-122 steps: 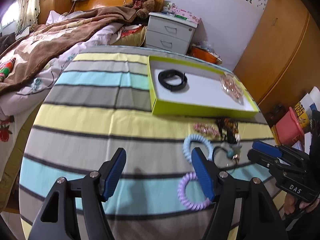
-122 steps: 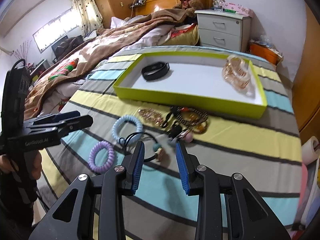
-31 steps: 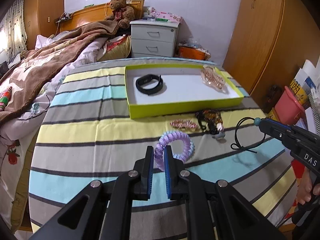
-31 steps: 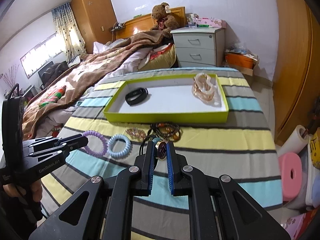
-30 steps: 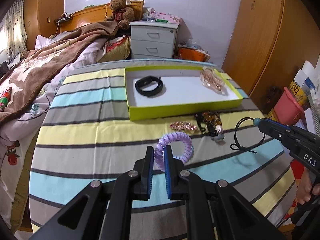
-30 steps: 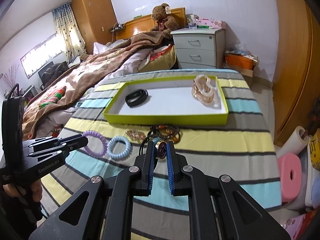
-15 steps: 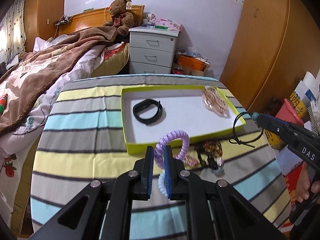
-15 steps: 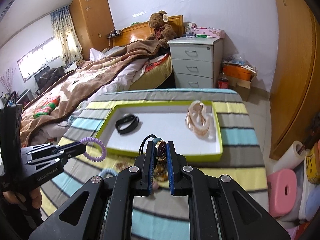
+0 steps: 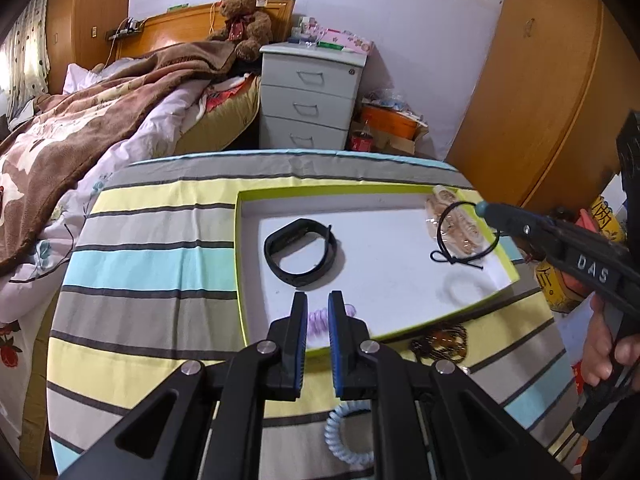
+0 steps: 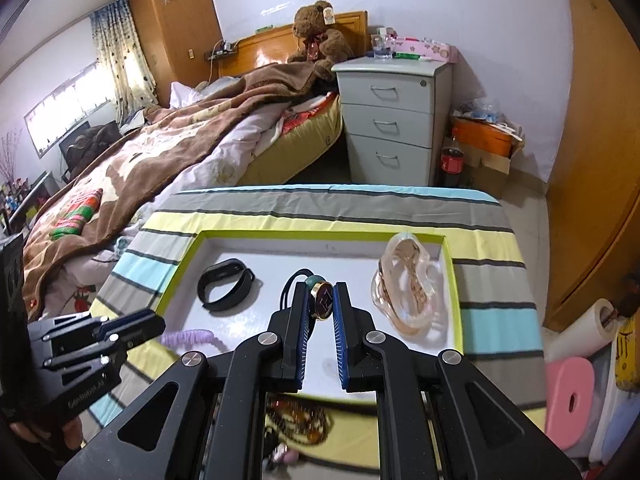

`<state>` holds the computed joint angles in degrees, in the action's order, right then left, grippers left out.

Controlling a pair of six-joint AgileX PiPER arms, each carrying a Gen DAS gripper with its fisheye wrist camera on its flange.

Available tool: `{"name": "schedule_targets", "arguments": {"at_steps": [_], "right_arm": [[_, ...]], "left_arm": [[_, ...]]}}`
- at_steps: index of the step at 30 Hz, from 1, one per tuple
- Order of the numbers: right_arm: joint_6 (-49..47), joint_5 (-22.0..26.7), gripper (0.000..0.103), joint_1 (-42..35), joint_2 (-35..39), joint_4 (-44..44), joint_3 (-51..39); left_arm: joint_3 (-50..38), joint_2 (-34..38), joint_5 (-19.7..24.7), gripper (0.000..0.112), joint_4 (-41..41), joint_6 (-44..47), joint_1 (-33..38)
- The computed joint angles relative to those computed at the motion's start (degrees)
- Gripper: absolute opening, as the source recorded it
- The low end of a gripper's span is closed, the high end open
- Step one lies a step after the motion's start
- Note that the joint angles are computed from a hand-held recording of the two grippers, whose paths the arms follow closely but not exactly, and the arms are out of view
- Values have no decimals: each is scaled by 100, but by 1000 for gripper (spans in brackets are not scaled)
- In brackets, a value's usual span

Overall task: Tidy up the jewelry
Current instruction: 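Carry the cord hair tie and purple coil with both tools into the green box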

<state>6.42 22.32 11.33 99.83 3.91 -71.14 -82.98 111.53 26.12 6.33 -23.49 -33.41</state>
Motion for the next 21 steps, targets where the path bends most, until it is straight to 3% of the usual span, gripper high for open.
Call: {"name": "schedule_targets", "arguments": {"at_steps": [13, 21], "right_arm": [[-378, 521, 12, -75, 1100, 266, -1204], [-1028, 1077, 12, -138, 1820, 931, -2075]], "left_arm": [[-442, 517, 212, 11, -400, 370, 143], [-645, 720, 369, 11, -575, 501, 191]]}}
